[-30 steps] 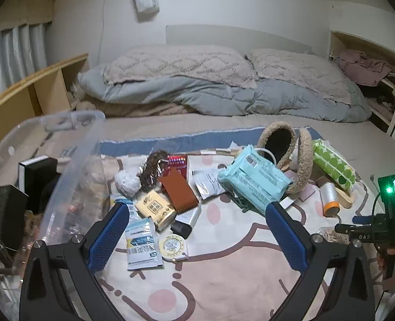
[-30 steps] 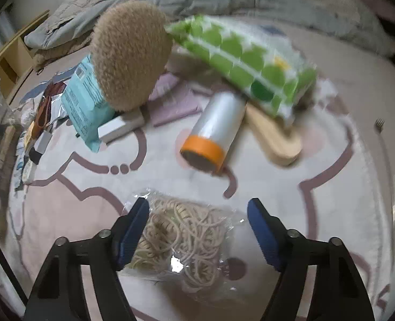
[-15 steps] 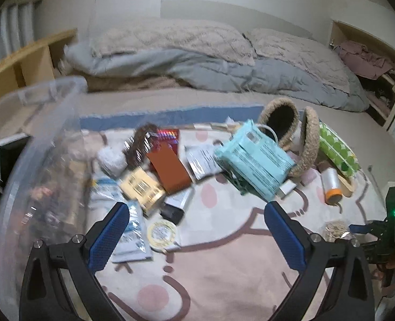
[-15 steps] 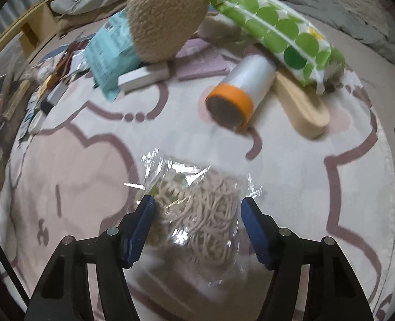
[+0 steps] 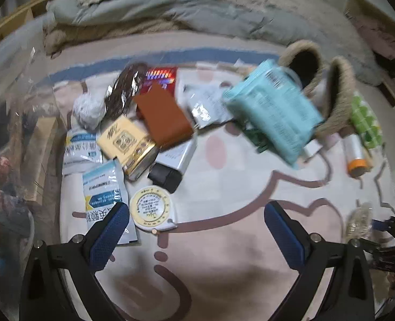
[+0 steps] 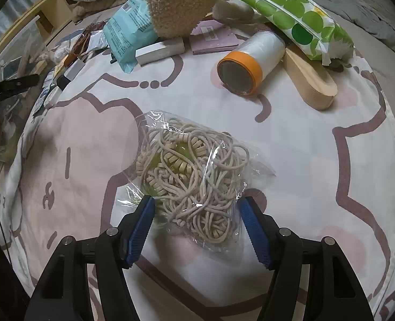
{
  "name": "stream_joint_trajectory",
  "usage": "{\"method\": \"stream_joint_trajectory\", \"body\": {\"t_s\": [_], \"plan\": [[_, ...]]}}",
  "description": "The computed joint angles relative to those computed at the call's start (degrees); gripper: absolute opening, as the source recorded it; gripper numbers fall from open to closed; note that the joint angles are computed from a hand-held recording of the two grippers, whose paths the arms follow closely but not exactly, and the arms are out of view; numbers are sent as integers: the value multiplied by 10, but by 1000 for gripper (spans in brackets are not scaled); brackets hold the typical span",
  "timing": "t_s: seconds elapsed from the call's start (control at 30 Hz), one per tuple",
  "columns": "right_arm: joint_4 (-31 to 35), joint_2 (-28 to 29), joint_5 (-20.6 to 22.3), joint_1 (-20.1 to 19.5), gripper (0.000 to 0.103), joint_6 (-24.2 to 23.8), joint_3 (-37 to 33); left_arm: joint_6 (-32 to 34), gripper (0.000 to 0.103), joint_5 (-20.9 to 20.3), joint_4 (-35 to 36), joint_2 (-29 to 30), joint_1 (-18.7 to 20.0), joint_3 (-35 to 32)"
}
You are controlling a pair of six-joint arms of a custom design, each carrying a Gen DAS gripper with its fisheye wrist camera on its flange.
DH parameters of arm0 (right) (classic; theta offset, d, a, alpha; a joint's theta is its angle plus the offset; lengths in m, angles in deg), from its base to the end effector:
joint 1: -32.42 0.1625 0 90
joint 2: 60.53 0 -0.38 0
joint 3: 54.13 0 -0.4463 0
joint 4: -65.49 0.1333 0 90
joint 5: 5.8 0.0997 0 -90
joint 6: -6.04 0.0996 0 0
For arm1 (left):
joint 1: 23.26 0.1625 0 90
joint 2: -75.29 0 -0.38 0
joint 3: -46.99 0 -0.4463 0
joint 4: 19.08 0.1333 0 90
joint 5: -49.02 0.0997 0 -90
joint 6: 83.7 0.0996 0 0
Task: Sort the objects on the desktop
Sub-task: 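Move the right gripper down over the bagged white cable while the left gripper approaches the tape measure, then close the left gripper on the round white tape measure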
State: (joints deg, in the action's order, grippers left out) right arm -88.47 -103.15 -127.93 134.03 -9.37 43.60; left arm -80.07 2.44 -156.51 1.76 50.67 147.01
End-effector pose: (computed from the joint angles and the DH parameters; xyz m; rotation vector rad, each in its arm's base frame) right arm 0.2088 -0.6170 -0.0143 0.5450 -2.5134 0.1743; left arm 0.0206 -0.6575 0.2959 0.2340 2.3690 -0.5386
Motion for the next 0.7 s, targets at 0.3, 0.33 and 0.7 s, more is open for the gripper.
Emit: {"method": "stream_joint_trajectory", "body": {"t_s": [0.3, 0.33, 0.7], "plan": [[0, -4, 12, -5, 67, 2, 4, -75, 101, -16, 81, 39, 33, -58], [-1, -5, 13, -6, 67, 2, 5, -75, 101, -14, 82, 40, 34, -60], [4, -5, 23, -10, 68, 7, 4, -75, 101, -87, 101, 39, 66, -88]]}}
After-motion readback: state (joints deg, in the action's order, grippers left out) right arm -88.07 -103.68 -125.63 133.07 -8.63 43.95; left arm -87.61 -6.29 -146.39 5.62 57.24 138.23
